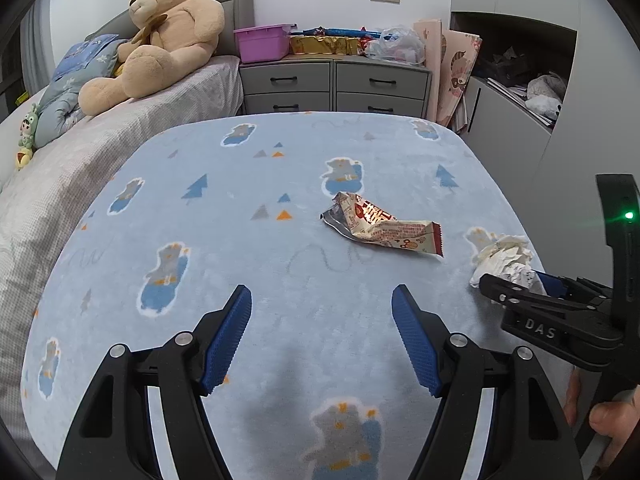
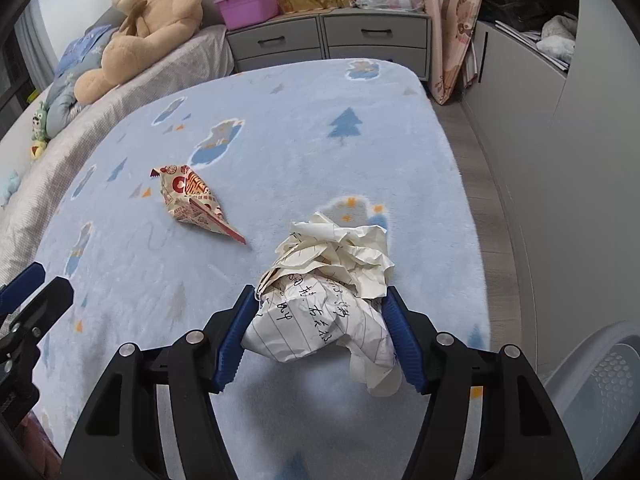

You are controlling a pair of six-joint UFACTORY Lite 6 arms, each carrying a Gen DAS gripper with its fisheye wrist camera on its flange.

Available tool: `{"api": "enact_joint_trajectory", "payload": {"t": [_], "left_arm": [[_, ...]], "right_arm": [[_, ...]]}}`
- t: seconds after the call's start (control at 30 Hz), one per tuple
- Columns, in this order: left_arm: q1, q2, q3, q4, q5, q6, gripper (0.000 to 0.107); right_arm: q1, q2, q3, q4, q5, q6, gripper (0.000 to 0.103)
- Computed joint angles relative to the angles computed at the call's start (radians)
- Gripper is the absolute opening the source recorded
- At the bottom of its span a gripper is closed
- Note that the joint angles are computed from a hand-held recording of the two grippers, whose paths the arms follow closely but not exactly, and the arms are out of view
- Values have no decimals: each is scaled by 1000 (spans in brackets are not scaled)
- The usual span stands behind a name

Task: Collect trash
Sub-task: 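Grasp the crumpled white paper with the right tool, then grasp the snack wrapper with the left tool while the right tool holds the paper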

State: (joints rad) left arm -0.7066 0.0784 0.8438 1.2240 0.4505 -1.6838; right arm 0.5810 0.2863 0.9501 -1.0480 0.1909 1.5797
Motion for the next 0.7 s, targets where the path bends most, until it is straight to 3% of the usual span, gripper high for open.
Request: {"api": "enact_joint_trajectory", "payload": {"t": [0.2, 0.5, 0.7], "left_arm": [[-41, 58, 68, -33, 39, 19, 70], [-73, 202, 272, -156, 61, 109, 70], [-80, 313, 426, -234, 80, 182, 70]], "right_arm": [[-54, -126, -103, 33, -28, -43, 62], [-139, -259, -188, 238, -48, -274, 62], [-209, -318, -229, 486, -70, -540, 62]]}}
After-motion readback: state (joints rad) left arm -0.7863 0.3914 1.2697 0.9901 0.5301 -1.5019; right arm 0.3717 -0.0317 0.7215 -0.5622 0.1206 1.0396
